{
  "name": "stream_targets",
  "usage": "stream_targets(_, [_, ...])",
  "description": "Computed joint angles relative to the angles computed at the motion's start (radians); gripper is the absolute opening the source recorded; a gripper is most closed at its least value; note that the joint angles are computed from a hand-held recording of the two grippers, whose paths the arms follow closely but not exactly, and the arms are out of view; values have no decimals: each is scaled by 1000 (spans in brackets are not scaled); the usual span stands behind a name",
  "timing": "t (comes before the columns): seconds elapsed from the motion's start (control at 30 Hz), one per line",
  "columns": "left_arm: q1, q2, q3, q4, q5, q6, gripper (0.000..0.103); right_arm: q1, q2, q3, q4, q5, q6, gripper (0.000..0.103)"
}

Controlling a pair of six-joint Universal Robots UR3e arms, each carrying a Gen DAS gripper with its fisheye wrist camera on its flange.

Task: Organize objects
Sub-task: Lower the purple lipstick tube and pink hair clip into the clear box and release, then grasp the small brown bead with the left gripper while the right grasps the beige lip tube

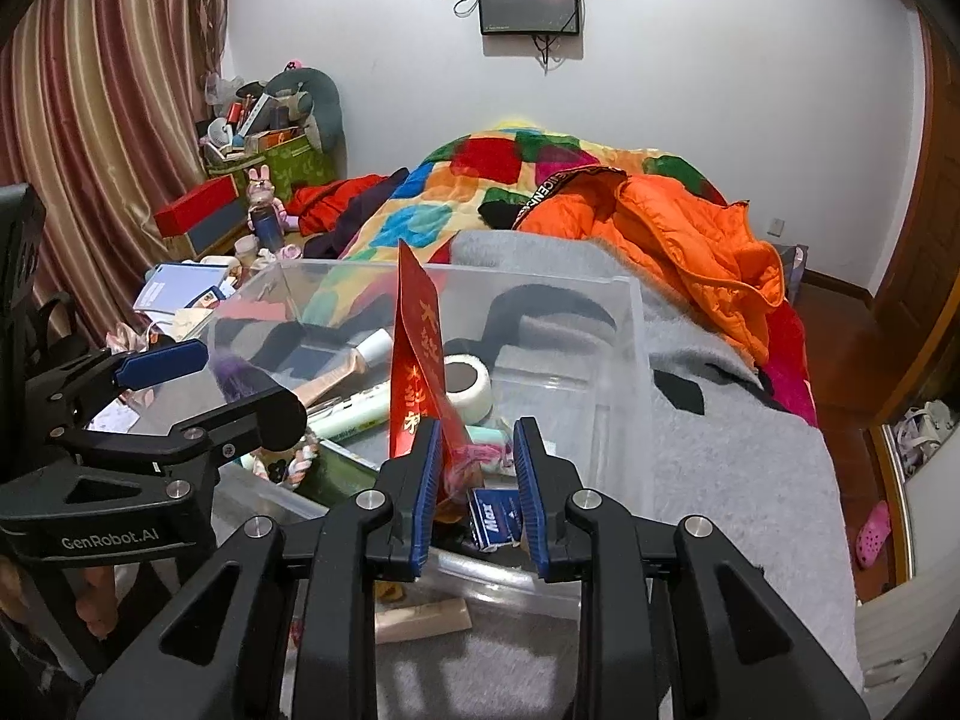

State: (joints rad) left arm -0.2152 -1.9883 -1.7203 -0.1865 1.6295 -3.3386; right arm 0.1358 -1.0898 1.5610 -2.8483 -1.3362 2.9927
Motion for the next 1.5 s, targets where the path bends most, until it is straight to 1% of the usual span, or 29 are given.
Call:
stream_targets(0.03, [2, 8, -5, -6, -8, -2, 92, 1, -6, -1, 14, -1, 0, 40])
stream_targets(0.07, [2, 13, -8, -10, -11, -4, 93, 1, -13, 5, 20, 0, 1, 47])
stream_targets(0.13, [0, 31, -24, -10, -9, -12, 93, 8, -32, 37, -15, -28, 16, 56])
stream_targets(0.3, [-17, 91, -70, -2, 20, -13, 94, -14, -104, 113, -32, -2, 20, 57])
stream_targets(0.4, [-34, 144, -123, 27, 52, -11, 96, -26, -158, 176, -48, 14, 27, 58])
stream_targets(0.47, [-35, 188, -172, 49, 55, -11, 97, -26, -195, 225, -64, 11, 30, 59])
stream_targets(0.53, [-32, 236, -228, 65, 50, -6, 97, -19, -226, 278, -90, -5, 33, 67])
stream_targets(0.57, [-32, 256, -255, 74, 52, -4, 98, -17, -244, 314, -107, -8, 40, 68])
stream_targets(0.67, [-29, 310, -336, 99, 56, -3, 98, -25, -274, 385, -118, 24, 63, 70])
stream_targets(0.73, [-21, 340, -390, 114, 49, -9, 98, -19, -268, 410, -117, 36, 75, 70])
stream_targets(0.77, [-13, 352, -414, 120, 40, -13, 98, -6, -251, 401, -106, 26, 83, 70])
stream_targets(0.87, [14, 386, -492, 150, 16, -24, 98, 43, -179, 338, -80, -28, 120, 72])
stream_targets(0.9, [26, 397, -519, 160, 7, -30, 98, 61, -152, 313, -75, -53, 138, 75])
stream_targets(0.93, [34, 404, -536, 166, 1, -34, 98, 80, -121, 283, -64, -82, 154, 76])
stream_targets(0.97, [40, 405, -553, 176, -4, -41, 98, 101, -86, 245, -46, -115, 172, 76])
stream_targets(1.07, [60, 409, -598, 199, -19, -53, 98, 129, -36, 171, 18, -173, 190, 76])
stream_targets(1.13, [68, 398, -612, 212, -32, -66, 98, 115, -48, 196, -8, -166, 198, 76])
stream_targets(1.2, [75, 376, -619, 232, -68, -76, 98, 84, -63, 224, -8, -124, 196, 75])
stream_targets(1.27, [57, 351, -607, 245, -64, -83, 98, 35, -96, 285, -27, -54, 174, 69])
stream_targets(1.3, [38, 334, -592, 248, -49, -84, 98, 18, -115, 315, -40, -43, 149, 60])
stream_targets(1.33, [15, 316, -571, 245, -31, -82, 97, 6, -125, 324, -40, -34, 125, 55])
stream_targets(1.37, [-5, 301, -550, 240, -16, -78, 96, -11, -143, 349, -46, -19, 97, 52])
stream_targets(1.4, [-30, 281, -523, 235, 3, -75, 94, -33, -163, 375, -51, -5, 76, 47])
stream_targets(1.43, [-47, 264, -494, 220, 10, -71, 90, -52, -179, 397, -55, 9, 61, 43])
stream_targets(1.5, [-69, 236, -444, 189, 11, -68, 85, -95, -209, 435, -56, 46, 35, 42])
